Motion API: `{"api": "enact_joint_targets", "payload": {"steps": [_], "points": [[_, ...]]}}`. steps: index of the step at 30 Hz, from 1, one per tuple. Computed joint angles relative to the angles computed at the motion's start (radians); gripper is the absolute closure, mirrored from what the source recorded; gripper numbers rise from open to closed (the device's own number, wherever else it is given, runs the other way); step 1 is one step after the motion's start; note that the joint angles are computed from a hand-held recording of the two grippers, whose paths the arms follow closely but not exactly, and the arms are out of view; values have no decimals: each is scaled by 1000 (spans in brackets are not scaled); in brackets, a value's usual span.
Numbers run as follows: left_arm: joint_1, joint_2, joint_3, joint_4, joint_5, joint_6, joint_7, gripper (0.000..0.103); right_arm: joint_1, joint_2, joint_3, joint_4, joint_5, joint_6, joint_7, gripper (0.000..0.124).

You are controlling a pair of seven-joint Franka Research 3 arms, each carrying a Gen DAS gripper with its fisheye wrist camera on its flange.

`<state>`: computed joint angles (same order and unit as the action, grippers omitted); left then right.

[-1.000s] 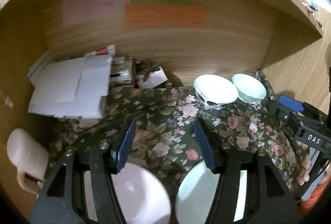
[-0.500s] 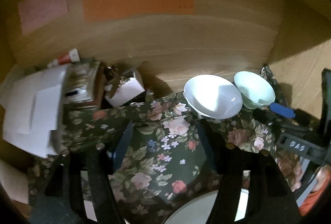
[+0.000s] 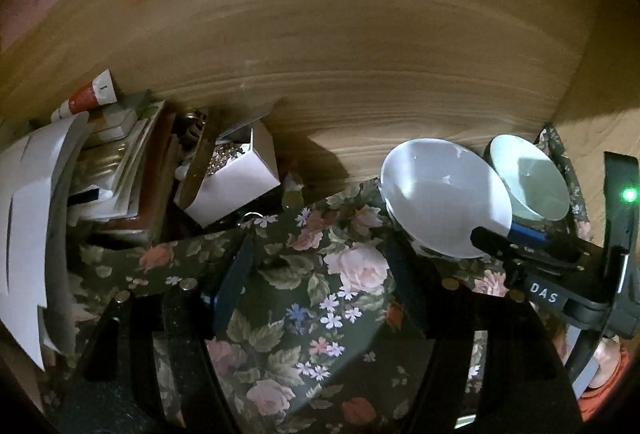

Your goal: Organize plates and bowls

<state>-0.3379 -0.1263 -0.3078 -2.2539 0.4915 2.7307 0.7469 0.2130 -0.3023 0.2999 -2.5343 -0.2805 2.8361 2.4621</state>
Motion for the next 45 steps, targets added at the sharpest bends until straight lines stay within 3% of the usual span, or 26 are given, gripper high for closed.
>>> {"api": "enact_joint_targets", "payload": {"steps": [3,6,11,15,30,33,35,37,43,45], "points": [[-2,9,1,8,-2,-5,11,35,14,14,-20,0,31,10,-17,77],[-3,18,5,14,-11,-5,29,35,-11,21,0,9,-17,-1,-5,86],[-7,32,9,17,-36,3,62,35,49,47,-54,27,51,-11,-124,98],[-12,39,10,22,-52,-12,79,35,80,68,-55,51,60,-30,-192,98],[-39,41,23,-9,-295,-107,273,35,249,-54,-75,-32,350,-78,-481,99],[-46,40,21,-16,-329,-120,307,41,233,-109,-51,-68,360,-94,-444,95],[-48,46,22,-16,-344,-124,325,46,210,-132,-24,-79,348,-88,-408,82],[-50,54,19,-13,-354,-126,335,50,186,-142,-11,-86,328,-76,-383,76],[-56,63,15,-12,-382,-129,362,63,172,-61,-21,-33,326,-56,-369,77],[-53,62,15,-12,-380,-133,355,68,184,-55,-30,-36,334,-53,-375,99]]}}
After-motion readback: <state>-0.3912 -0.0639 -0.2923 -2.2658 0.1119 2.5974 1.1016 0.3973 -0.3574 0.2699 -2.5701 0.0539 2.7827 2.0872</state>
